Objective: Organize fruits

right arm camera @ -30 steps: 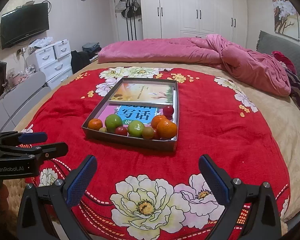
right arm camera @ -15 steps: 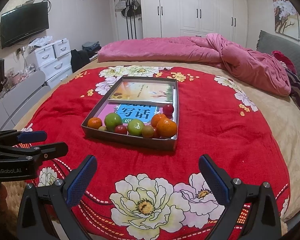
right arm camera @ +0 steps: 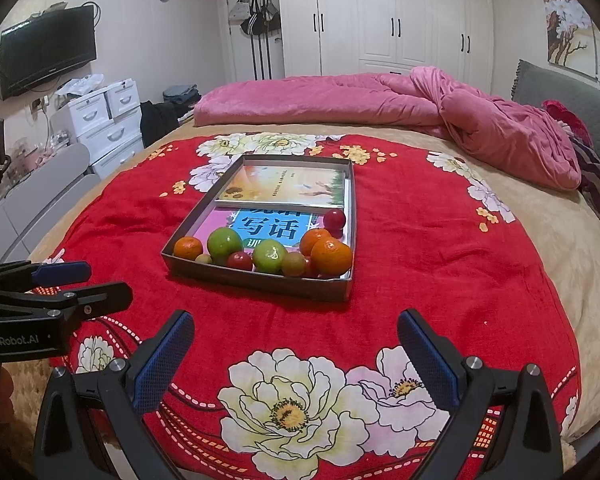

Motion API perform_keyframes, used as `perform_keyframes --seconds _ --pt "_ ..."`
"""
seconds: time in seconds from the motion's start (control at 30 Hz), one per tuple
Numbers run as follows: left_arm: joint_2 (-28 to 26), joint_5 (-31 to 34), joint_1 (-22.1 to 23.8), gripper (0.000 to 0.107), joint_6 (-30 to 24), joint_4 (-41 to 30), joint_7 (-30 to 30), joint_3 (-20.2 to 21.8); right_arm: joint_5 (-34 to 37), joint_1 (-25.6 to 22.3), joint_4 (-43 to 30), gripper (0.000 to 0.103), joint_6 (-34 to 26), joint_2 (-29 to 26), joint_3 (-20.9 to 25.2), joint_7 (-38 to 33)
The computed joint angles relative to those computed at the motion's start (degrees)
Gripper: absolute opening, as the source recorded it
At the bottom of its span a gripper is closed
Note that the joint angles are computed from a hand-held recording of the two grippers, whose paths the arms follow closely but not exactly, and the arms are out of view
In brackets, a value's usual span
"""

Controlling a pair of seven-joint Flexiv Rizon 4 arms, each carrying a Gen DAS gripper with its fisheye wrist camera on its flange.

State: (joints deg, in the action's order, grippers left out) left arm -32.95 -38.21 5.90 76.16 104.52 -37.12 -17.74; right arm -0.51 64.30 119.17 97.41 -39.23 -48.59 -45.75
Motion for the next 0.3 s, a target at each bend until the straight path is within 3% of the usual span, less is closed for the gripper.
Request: perform_keyframes --seconds 0.3 --pt "-3.0 0.9 -0.3 0.076 -1.7 -4.1 -4.2 1.9 0.8 -2.2 -0.4 0.102 0.4 -0.9 1.2 1.0"
